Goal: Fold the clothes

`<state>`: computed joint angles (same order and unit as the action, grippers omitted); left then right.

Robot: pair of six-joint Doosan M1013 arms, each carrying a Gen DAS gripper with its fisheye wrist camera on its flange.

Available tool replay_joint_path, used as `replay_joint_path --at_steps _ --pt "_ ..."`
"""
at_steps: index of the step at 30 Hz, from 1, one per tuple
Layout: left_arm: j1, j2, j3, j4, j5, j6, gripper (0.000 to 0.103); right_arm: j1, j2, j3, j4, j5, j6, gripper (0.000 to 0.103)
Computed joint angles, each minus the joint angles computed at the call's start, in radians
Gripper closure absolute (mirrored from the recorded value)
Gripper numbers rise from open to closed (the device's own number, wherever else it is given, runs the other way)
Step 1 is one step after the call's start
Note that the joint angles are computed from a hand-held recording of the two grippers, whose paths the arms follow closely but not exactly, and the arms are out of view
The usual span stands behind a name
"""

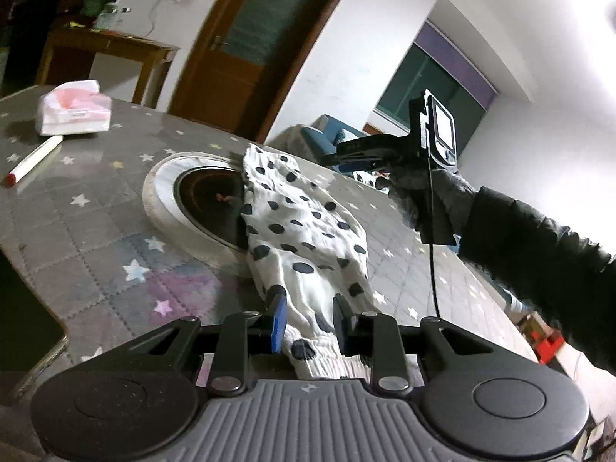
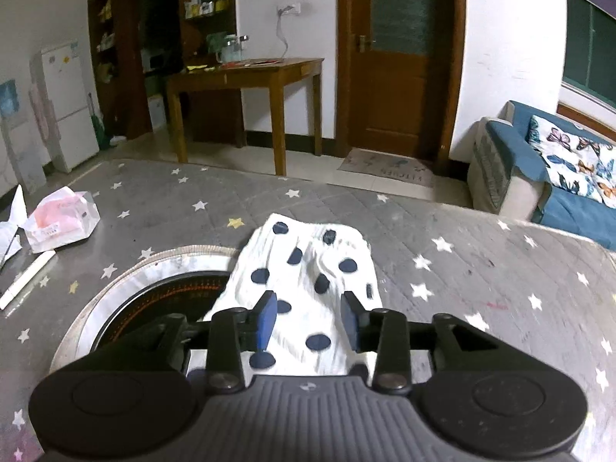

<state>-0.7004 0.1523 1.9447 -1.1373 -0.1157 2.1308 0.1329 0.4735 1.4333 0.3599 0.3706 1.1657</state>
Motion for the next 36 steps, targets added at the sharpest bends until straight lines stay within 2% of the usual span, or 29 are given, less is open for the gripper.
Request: replay_joint_path --at_steps 3,6,11,13,17,20,24,31,36 --pt "-0.001 0.004 -0.002 0.095 0.012 -0.092 0.074 -0.006 -0.017 0.035 0.010 -0.011 -0.011 0.066" --pt "-0.006 0.006 0.004 0.234 0.003 -0.236 0.073 -0.010 -0.028 0.058 0.003 -0.017 -0.012 0.066" --pt "-0.020 0.012 0.010 0.282 -0.020 -0.290 0.072 -0.017 -0.049 0.088 0.009 -0.043 -0.011 0.066" --pt "-0.025 0.015 0.010 0.363 -0.031 -0.374 0.072 -0.018 -0.059 0.099 0.022 -0.054 -0.030 0.065" --pt "-0.038 0.028 -0.007 0.376 -0.044 -0.386 0.072 -0.030 -0.084 0.127 0.145 -0.072 -0.154 0.064" --pt "-0.049 0.039 -0.024 0.322 -0.057 -0.324 0.072 -0.041 -0.097 0.146 0.243 -0.066 -0.256 0.064" --pt "-0.062 0.053 -0.046 0.147 -0.074 -0.166 0.072 -0.059 -0.105 0.160 0.354 -0.035 -0.380 0.064" --pt "-0.074 0.077 -0.076 -0.072 -0.111 0.025 0.074 -0.079 -0.093 0.160 0.444 0.031 -0.523 0.064" --pt "-0.071 0.090 -0.092 -0.286 -0.121 0.190 0.074 -0.093 -0.081 0.166 0.476 0.073 -0.576 0.064"
